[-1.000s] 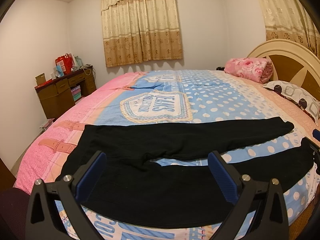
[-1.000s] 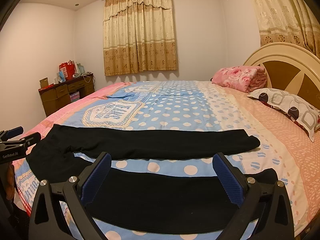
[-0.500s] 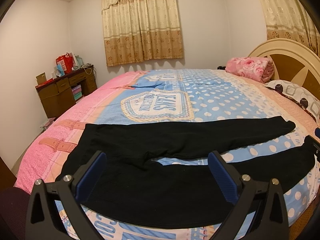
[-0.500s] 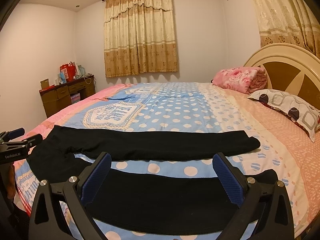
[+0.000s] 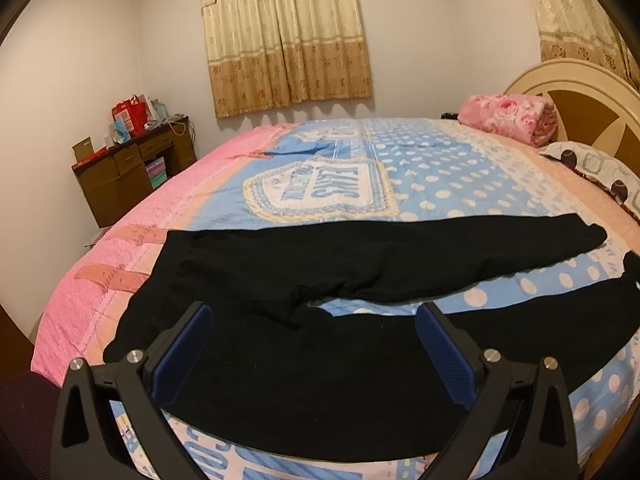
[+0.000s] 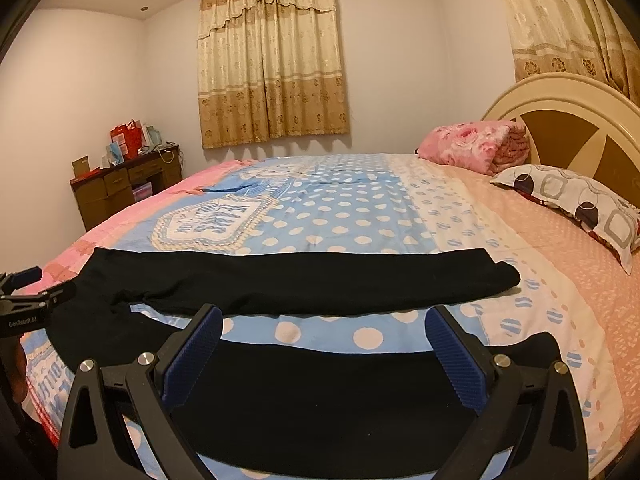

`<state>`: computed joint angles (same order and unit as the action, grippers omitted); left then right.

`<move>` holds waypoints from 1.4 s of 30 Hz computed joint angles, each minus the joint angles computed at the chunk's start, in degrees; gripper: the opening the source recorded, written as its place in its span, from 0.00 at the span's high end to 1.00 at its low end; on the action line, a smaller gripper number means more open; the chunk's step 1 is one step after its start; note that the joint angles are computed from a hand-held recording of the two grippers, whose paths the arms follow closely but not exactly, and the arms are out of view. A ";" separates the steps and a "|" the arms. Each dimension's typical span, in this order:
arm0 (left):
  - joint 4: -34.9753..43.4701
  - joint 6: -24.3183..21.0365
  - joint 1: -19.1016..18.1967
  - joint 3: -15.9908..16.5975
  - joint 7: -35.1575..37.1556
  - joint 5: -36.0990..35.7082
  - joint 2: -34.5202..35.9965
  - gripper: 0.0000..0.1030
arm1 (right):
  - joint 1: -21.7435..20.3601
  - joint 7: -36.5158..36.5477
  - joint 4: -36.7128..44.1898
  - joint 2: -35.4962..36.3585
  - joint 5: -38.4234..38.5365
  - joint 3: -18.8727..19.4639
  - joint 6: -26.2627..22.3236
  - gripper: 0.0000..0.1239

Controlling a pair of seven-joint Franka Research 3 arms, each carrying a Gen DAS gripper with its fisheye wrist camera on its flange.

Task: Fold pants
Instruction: 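Lower both tools to the pant leg cuffs and close both grippers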

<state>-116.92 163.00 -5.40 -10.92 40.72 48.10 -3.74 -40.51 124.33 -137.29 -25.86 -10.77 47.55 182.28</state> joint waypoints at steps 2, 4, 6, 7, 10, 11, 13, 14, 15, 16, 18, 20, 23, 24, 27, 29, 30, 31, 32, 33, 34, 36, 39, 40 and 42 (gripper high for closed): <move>0.49 -0.43 -0.07 0.09 0.66 -0.66 0.74 0.00 | -0.80 0.08 0.15 0.63 -0.09 0.47 0.65 0.18; 1.63 -1.33 -0.37 0.15 1.73 -1.62 1.95 0.00 | -1.18 -0.42 0.65 1.60 -0.11 0.67 0.72 0.18; 2.51 -1.93 -0.61 0.46 2.89 -2.31 2.88 0.00 | -2.98 -0.94 1.58 2.29 -1.04 1.79 -0.33 0.18; 2.99 -2.14 -0.66 0.69 3.69 -2.71 3.38 0.00 | -3.57 -1.15 2.06 2.75 -1.76 2.00 -0.99 0.18; 5.32 -2.78 -0.64 1.50 6.19 -4.26 5.59 0.00 | -4.61 -1.57 3.76 4.98 -4.71 0.52 -3.43 0.18; 6.59 -3.20 -0.59 1.79 7.71 -5.35 6.72 0.00 | -4.23 -1.74 4.16 6.04 -5.30 -0.92 -3.64 0.18; 8.97 -3.99 -0.61 2.43 9.73 -6.69 8.70 0.00 | -3.11 -2.58 5.45 8.70 -5.97 -5.15 -4.21 0.18; 10.39 -4.54 -0.67 2.84 10.25 -6.70 9.82 0.00 | -3.53 -2.19 6.14 9.38 -6.82 -5.74 -4.76 0.18; 11.85 -5.14 -0.72 3.27 10.87 -6.68 10.89 0.00 | -4.19 -2.25 7.39 10.60 -7.87 -6.66 -5.77 0.18; 13.37 -5.66 -0.75 3.79 11.25 -6.46 11.98 0.00 | -4.65 -2.48 9.06 12.19 -8.83 -7.73 -7.20 0.18; 16.79 -7.05 -0.83 4.94 11.69 -5.74 14.39 0.00 | -3.85 -3.60 12.33 15.76 -9.10 -11.05 -9.38 0.18; 19.75 -8.37 -0.70 5.75 12.71 -6.26 16.55 0.00 | -1.73 -6.61 16.09 19.78 -6.99 -15.10 -11.28 0.18; 25.96 -11.27 0.21 6.35 16.91 -9.83 21.22 0.00 | 0.14 -11.03 22.30 26.09 -3.84 -18.32 -13.85 0.18; 27.57 -12.05 0.49 6.46 18.13 -11.23 22.38 0.00 | 0.77 -13.60 24.38 28.20 -1.33 -18.93 -14.93 0.18; 33.85 -14.95 2.33 6.20 23.37 -17.43 26.86 0.00 | 2.48 -19.16 32.13 35.25 3.71 -20.06 -19.94 0.18; 37.29 -16.29 2.68 6.80 25.12 -19.40 29.39 0.00 | 4.56 -19.61 38.29 40.35 3.41 -21.83 -23.91 0.22; 39.26 -17.03 3.06 6.84 26.21 -20.68 30.82 0.00 | 5.52 -19.91 39.89 41.67 3.54 -22.58 -24.97 0.27; 41.49 -18.08 3.31 7.08 27.16 -21.62 32.40 0.00 | 6.80 -19.98 42.62 43.75 3.08 -23.67 -26.88 0.28; 42.99 -18.83 3.36 7.41 27.70 -22.18 33.49 0.00 | 8.13 -19.53 44.45 45.09 2.41 -25.02 -28.02 0.29; 44.83 -19.78 3.67 7.43 28.58 -23.18 34.79 0.00 | 9.24 -19.43 46.31 46.50 2.15 -26.20 -29.11 0.29; 47.30 -21.04 4.01 7.45 29.42 -24.30 36.49 0.00 | 9.85 -20.18 48.38 48.16 2.94 -26.76 -30.32 0.29; 52.00 -23.55 4.82 7.15 31.40 -26.74 39.63 0.00 | 11.17 -20.99 50.46 49.79 4.02 -28.18 -31.71 0.29; 59.16 -26.67 5.46 7.32 33.49 -29.07 44.33 0.01 | 12.88 -22.51 52.28 51.23 5.53 -30.29 -33.54 0.29; 61.12 -27.63 5.69 7.13 34.41 -29.95 45.51 0.02 | 13.21 -23.22 52.44 51.42 6.45 -30.73 -33.81 0.29; 65.90 -29.58 6.14 6.70 35.96 -31.90 48.40 0.02 | 13.84 -24.73 52.35 51.59 8.19 -31.61 -33.85 0.29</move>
